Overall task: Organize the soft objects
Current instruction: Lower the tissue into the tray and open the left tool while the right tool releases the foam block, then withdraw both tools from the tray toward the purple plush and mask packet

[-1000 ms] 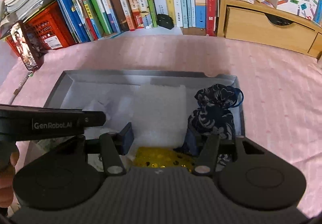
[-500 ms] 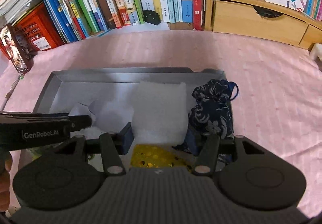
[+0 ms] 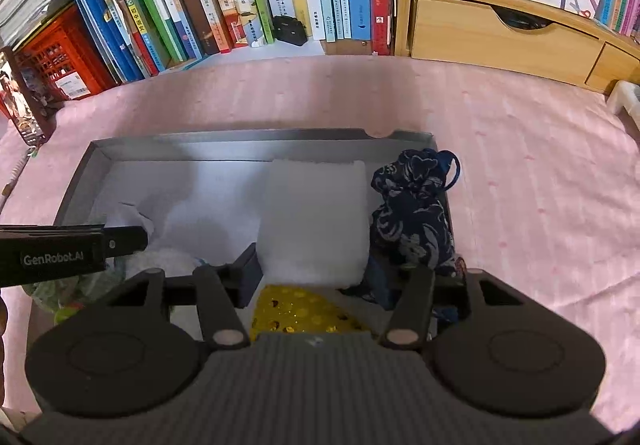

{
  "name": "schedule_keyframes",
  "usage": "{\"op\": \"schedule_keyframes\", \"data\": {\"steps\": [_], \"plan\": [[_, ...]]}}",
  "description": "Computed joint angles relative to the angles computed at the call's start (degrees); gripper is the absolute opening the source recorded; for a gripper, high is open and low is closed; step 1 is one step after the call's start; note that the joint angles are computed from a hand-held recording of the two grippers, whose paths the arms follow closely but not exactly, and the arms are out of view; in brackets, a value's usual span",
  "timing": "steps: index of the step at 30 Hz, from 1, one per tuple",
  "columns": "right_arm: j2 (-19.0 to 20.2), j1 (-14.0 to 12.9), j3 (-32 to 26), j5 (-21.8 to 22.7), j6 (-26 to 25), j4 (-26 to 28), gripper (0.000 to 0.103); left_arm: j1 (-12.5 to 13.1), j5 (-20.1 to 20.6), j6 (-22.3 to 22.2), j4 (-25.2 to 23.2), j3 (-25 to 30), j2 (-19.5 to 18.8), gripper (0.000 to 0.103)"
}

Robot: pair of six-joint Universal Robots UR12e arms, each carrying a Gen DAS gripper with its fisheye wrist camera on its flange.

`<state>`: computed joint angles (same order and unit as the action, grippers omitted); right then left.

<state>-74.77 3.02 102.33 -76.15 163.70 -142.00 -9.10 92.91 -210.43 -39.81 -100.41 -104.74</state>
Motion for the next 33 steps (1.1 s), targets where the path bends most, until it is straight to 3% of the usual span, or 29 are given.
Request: {"op": "schedule_keyframes", "data": {"steps": [9,21,33], "plan": [[-1.29,-0.66,0.67,2.50,-1.21,0.22,0.078,-0.84,0.87,0.80,0.23,0.01,0.83,0.052],[-5.36,-2.26,3.01,5.78,-2.89,-1.37,0.082,-2.95,3.36,1.76,3.01,-1.88,4.36,0.067],[-11.38,-4.34,7.84,9.39,-7.50,-4.14,0.085,-5.99,7.27,2.80,6.74,-5.84,9.50,0.070]]}}
